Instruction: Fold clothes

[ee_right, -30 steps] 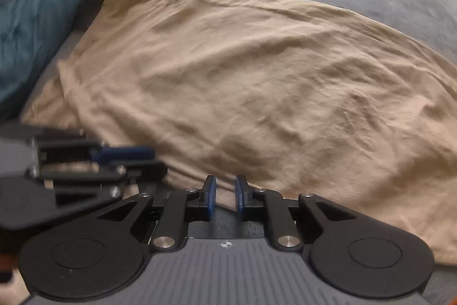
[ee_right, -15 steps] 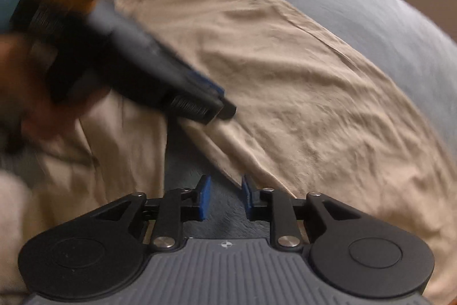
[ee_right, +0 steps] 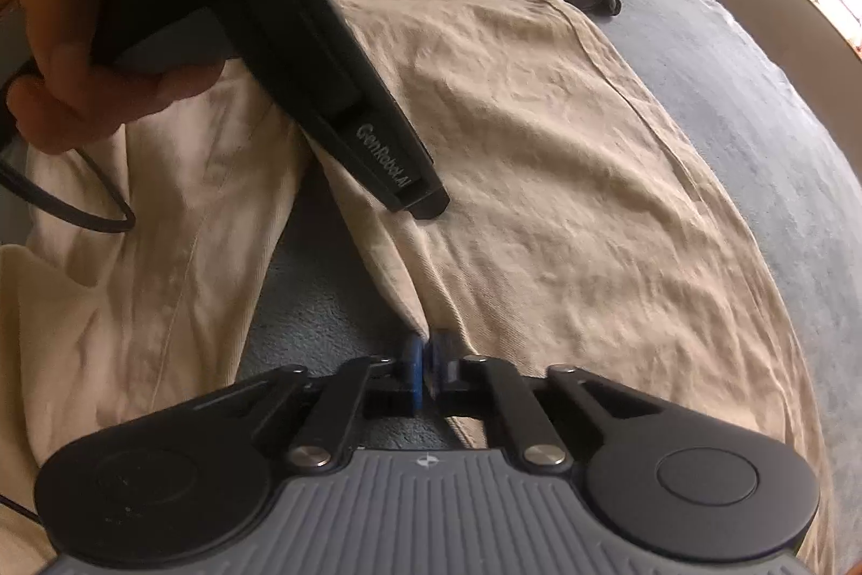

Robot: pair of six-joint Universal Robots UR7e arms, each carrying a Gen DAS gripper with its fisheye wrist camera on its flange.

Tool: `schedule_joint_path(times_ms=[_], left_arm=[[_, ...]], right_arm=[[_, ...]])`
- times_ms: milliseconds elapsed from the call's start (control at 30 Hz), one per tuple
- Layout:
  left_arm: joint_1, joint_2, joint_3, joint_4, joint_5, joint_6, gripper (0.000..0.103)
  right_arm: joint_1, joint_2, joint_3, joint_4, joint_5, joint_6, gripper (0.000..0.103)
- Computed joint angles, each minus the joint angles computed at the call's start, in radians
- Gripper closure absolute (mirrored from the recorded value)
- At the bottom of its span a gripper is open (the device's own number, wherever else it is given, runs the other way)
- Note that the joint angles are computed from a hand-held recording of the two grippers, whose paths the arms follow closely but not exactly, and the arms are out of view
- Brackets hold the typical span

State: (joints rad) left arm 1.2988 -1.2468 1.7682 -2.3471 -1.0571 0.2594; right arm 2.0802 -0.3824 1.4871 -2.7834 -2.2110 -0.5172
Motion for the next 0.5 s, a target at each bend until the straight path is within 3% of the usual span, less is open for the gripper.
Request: schedule_joint_path(times_ms=[133, 267, 500], left_arm=[[0.0, 0.002, 0.004, -0.009, 0.002, 0.004, 0.087], [0.002, 0.002, 0.006, -0.013, 0.0, 0.012, 0.086], [0.008, -0.034, 0.017, -0.019, -0.027, 0.032, 0.086]], right_arm=[[0.004, -0.023, 0.021, 0.037, 0.022, -0.046, 0.101], [0.012, -0.004, 0.023, 0.033, -0.003, -0.137, 0.1], [0.014, 0.009, 0.027, 0.016, -0.024, -0.213, 0.1]])
